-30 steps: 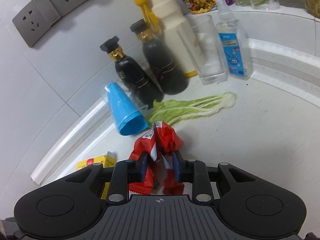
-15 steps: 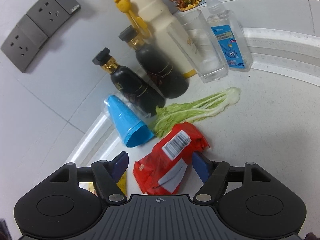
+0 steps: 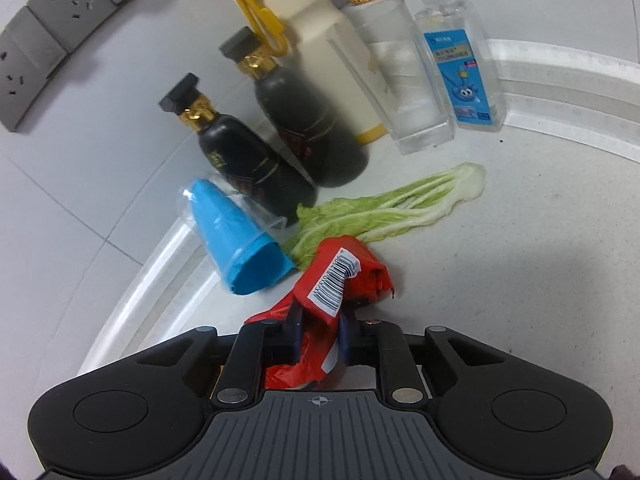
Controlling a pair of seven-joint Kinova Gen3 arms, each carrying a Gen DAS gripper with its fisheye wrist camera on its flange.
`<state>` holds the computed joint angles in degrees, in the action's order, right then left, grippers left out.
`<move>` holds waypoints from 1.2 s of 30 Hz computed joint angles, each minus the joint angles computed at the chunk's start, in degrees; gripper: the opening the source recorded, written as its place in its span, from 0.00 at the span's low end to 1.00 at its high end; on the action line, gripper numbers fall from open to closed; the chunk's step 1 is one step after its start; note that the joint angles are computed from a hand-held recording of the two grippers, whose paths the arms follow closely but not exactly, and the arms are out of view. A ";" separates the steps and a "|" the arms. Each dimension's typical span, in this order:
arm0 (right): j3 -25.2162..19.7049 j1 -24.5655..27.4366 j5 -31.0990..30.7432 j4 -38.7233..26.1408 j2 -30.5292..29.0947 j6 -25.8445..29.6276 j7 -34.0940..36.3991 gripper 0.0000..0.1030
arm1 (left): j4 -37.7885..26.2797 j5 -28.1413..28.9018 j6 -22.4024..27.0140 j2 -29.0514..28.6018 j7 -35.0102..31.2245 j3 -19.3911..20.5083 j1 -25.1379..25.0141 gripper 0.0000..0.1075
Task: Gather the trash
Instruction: 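Grasp the yellow snack box with the left tool, then carry the yellow box and red packet down over the white bin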
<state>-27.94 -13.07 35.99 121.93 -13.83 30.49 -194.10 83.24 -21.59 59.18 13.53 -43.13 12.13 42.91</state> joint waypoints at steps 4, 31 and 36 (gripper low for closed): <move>-1.41 -0.40 0.45 -1.09 -0.91 1.72 -0.50 0.16 | 1.28 0.06 -0.77 -1.74 -0.30 0.06 -0.63 0.65; -15.59 -16.74 16.26 -20.09 12.47 23.43 -17.74 0.16 | 21.26 18.37 -6.37 -24.55 -20.07 -2.67 -23.05 0.65; -14.85 -23.32 20.33 -25.22 18.64 24.76 -17.14 0.16 | 25.77 21.93 -5.33 -27.61 -23.74 -5.12 -28.16 0.65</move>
